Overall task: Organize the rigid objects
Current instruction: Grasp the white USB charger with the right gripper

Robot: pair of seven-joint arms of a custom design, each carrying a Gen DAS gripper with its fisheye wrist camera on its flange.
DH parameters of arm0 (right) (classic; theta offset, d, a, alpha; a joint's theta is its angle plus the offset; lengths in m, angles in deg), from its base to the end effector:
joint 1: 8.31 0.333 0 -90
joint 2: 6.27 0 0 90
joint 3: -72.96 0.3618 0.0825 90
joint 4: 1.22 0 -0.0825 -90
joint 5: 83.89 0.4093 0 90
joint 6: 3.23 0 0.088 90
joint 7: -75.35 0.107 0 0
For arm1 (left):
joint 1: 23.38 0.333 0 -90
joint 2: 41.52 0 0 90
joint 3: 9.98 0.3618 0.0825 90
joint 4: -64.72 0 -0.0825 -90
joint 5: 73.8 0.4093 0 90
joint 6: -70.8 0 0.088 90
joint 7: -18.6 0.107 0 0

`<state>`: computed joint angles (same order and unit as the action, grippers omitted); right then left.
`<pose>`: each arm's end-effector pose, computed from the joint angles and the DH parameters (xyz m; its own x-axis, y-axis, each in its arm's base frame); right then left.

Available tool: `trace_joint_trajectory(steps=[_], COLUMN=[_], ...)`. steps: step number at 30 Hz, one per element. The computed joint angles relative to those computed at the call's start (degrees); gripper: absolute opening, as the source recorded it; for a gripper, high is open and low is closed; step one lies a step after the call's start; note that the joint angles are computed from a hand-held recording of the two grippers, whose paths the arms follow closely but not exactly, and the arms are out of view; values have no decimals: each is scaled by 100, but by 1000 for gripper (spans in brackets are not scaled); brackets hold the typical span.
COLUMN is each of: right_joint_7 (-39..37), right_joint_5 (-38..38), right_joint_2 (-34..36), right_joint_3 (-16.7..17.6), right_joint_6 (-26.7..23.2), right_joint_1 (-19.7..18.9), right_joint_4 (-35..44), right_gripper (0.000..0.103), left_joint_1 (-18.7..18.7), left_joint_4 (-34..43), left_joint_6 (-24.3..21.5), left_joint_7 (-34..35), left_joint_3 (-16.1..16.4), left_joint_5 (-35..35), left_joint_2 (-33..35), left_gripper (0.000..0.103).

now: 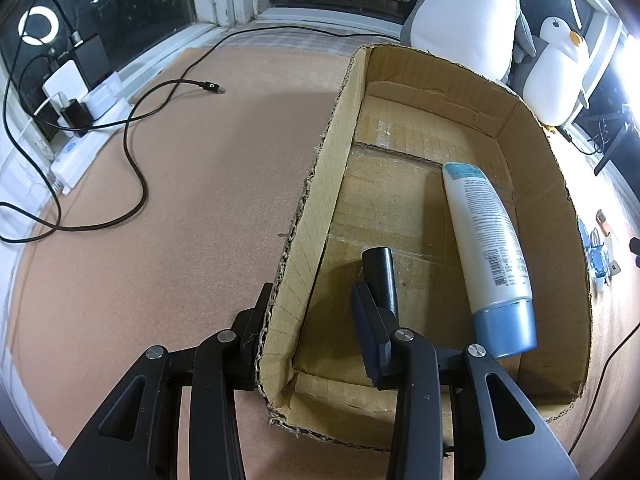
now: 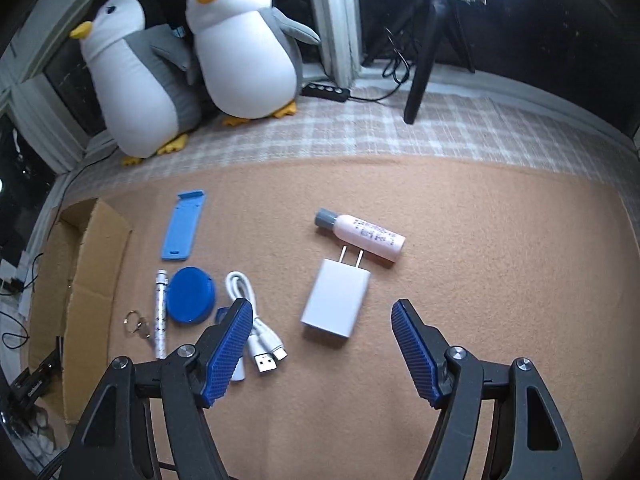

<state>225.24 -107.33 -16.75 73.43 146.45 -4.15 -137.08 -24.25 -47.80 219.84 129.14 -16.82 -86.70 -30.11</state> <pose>0.5176 0.0508 0.4713 -0.5741 -0.8064 -0.1419 -0.6837 0.5675 -0.4588 0.6579 -0.0801 0.4521 -0.3242 -0.9445 0.0537 -0.8520 0.2668 -0.4505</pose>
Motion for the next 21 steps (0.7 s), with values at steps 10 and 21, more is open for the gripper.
trace_joint_trajectory(steps=[10, 21], right_joint_7=[-467, -889], right_joint_5=[578, 904], right_joint_2=[426, 711], right_joint_3=[-141, -199], right_joint_6=[-206, -429], right_joint_1=[32, 23], right_joint_4=[263, 478], right_gripper=[56, 34], left_joint_1=[4, 2], left_joint_4=[0, 1], left_joint_6=[-5, -4], left_joint_7=[11, 3], left_joint_3=[0, 2], left_joint_5=[-24, -12], left_joint_2=[2, 2], left_gripper=[36, 36])
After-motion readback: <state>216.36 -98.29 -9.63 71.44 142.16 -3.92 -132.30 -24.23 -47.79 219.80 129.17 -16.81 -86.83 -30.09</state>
